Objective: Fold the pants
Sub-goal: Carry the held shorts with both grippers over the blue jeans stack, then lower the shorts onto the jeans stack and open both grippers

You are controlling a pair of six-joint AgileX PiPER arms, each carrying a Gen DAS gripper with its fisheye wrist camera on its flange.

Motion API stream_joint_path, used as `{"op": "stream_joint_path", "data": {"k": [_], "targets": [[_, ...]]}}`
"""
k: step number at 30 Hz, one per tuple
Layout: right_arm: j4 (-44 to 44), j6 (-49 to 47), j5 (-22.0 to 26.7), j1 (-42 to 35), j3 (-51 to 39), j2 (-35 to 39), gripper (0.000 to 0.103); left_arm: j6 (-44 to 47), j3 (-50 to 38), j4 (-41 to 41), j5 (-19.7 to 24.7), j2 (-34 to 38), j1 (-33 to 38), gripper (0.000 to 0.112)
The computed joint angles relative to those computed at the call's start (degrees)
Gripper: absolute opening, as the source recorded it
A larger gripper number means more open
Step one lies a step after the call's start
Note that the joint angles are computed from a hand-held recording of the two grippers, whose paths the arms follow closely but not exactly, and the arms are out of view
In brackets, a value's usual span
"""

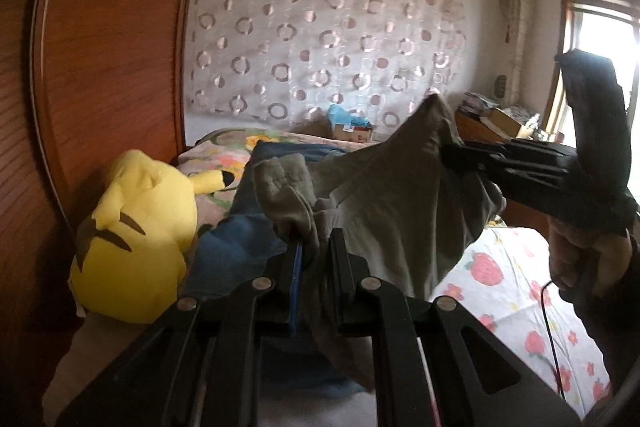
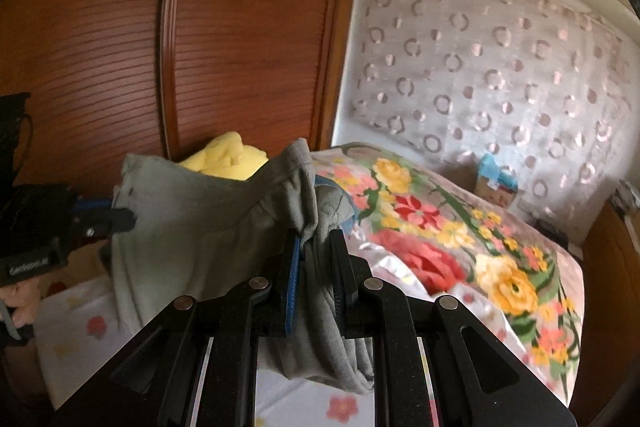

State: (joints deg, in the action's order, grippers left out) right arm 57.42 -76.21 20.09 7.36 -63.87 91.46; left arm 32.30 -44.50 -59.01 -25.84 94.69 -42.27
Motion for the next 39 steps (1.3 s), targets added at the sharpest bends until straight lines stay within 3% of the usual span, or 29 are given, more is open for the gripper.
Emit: {"op": "stream_joint_path", "data": {"k": [8, 13, 19, 22, 28, 31, 37, 39], "targets": [[-3.24, 1.18, 1.19, 4.12, -15.15, 14.42, 0.012, -6.73, 2.40, 2.62, -4.33, 1.90, 0.42, 0.009], [-10.53, 8.12, 2.53, 7.51, -23.43, 20.19, 0.012, -16.85, 6.76, 6.73, -8.46, 1.09, -0.24, 0.009], [-18.10, 16.60, 3.89, 9.26, -29.02, 24.08, 0.013, -18.58, 7.85, 5.36, -9.74, 2.10, -0.70, 0.010], [-21.55, 21.58, 3.81, 9.10, -29.87, 24.81, 0.028, -17.72, 7.61, 3.82, -9.66, 2.85, -0.91, 0.011], [-15.08, 18.28, 5.65, 6.26, -26.90, 22.25, 0.029, -14.93, 6.84, 0.54, -9.39, 3.82, -1.67, 0.015], [-11.20, 15.04, 10.21, 4.48, -25.29, 21.21, 0.029, -11.55, 5.75, -1.30, -7.70, 3.75, -1.29, 0.022], [-21.92, 26.87, 7.42, 5.33, -24.66, 23.03, 0.029, -6.71, 5.97, -3.92, -5.59, 2.48, -1.28, 0.030], [-21.87, 28.63, 7.01, 4.85, -24.89, 23.73, 0.029, -4.36, 6.15, -5.63, -5.30, 1.88, -1.80, 0.032]]}}
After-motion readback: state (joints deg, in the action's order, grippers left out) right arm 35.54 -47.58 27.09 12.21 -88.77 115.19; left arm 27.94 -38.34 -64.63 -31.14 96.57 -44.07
